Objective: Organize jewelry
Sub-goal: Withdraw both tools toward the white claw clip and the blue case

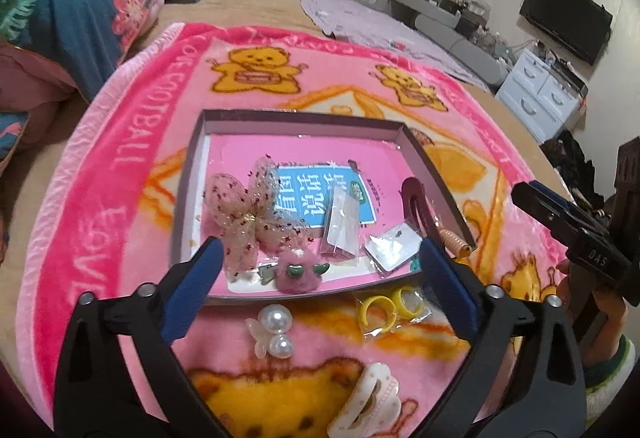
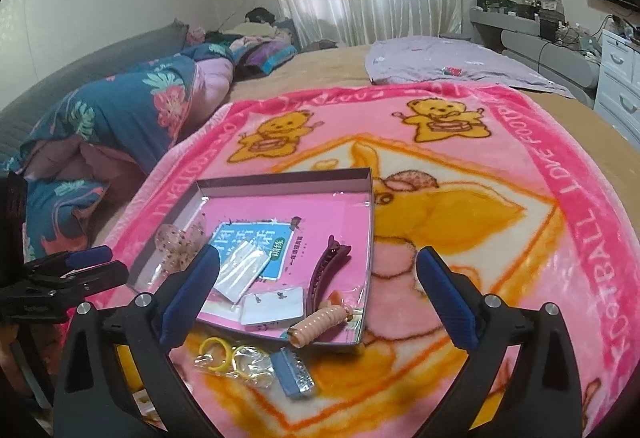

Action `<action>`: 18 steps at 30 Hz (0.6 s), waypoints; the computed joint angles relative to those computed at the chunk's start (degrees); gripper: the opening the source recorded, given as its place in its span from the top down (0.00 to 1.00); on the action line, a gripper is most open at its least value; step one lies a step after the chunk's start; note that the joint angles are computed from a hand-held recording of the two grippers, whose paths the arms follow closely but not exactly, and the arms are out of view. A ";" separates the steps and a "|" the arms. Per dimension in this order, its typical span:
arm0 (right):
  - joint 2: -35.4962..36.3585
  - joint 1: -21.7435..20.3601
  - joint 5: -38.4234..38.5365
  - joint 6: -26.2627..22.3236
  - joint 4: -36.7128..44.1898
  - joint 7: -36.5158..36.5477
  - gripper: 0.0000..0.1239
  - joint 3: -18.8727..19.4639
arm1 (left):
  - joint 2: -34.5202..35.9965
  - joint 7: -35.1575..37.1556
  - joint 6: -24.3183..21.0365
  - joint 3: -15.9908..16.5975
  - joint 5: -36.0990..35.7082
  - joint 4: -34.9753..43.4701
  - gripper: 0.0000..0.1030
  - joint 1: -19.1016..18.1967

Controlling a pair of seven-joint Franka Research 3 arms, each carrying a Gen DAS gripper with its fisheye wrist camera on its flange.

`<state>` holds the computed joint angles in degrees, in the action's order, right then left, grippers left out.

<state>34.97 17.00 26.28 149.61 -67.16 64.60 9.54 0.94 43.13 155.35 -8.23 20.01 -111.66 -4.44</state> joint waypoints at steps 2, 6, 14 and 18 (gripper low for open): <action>-1.72 -0.67 1.27 1.04 -2.32 -0.83 0.20 0.68 | -1.00 -1.21 0.04 0.00 0.93 -0.61 0.09 -0.02; -4.75 -1.74 4.06 2.69 -6.26 -3.06 0.20 1.77 | -2.86 -3.35 0.29 -0.14 2.75 -1.65 0.09 0.16; -10.24 -2.70 9.44 5.18 -12.82 -8.34 0.20 2.81 | -7.10 -7.91 2.12 -0.85 5.89 -5.33 0.09 0.84; -12.46 -2.80 11.70 5.50 -15.45 -10.73 0.20 2.85 | -9.22 -10.41 2.16 -1.56 8.13 -6.98 0.09 1.48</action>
<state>22.51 14.21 37.98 155.11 -82.62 53.87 12.39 -8.28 32.71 157.51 -9.80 28.14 -118.64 -2.96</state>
